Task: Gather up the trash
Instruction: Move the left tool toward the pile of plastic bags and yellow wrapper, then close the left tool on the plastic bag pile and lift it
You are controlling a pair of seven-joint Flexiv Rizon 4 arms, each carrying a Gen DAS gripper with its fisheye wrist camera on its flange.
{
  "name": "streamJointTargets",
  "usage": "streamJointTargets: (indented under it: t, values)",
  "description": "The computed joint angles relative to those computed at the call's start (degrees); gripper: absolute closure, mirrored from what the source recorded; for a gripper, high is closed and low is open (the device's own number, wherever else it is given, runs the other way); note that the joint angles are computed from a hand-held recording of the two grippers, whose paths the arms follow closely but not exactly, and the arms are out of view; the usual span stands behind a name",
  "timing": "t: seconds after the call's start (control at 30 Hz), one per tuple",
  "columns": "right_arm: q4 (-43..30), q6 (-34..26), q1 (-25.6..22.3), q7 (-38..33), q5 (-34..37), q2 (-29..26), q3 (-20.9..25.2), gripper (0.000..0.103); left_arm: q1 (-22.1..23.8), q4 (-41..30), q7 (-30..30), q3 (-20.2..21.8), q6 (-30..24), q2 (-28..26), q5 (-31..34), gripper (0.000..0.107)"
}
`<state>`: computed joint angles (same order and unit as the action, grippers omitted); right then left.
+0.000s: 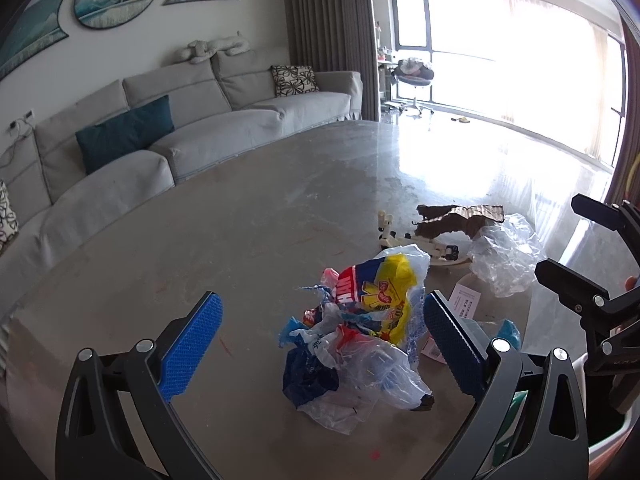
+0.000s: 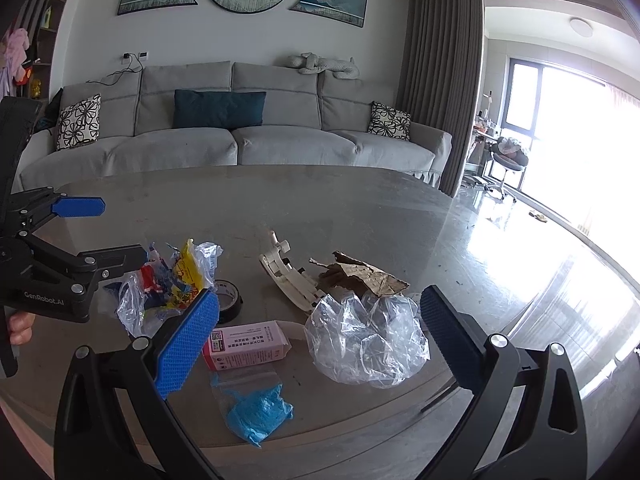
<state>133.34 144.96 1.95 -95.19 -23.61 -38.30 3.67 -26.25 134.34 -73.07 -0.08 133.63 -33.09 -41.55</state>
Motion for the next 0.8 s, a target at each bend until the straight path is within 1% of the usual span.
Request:
streamJointTargets:
  t: [0.2, 0.27, 0.53, 0.67, 0.73, 0.8]
  values:
    - [-0.3, -0.2, 0.4, -0.4, 0.8, -0.8, -0.1, 0.003, 0.5, -1.0, 0.6, 0.3, -0.8, -1.3, 0.1, 0.007]
    - [-0.5, -0.3, 0.8, -0.7, 1.3, -1.2, -0.2, 0.003, 1.2, -1.6, 0.5, 0.2, -1.9, -1.8, 0.7, 0.007]
    - [-1.2, -0.7, 0.8, -0.9, 1.1, -2.4, -0.1, 0.003, 1.7, -3.4, -0.3, 0.9, -5.6, -3.2, 1.1, 0.007]
    - [-1.3, -0.7, 0.9, -0.7, 1.2, -2.5, 0.0, 0.003, 2.1, -4.0, -0.1, 1.4, -7.2, -3.7, 3.4, 0.007]
    - [-1.4, -0.8, 1.0, -0.6, 1.3, -2.7, 0.0, 0.003, 4.3, -4.1, -1.4, 0.4, -8.9, -3.7, 6.7, 0.007]
    - [-1.5, -0.7, 1.0, -0.7, 1.3, -2.7, 0.0, 0.003, 5.3, -4.4, -2.7, 0.1, -10.4, -4.0, 9.0, 0.007]
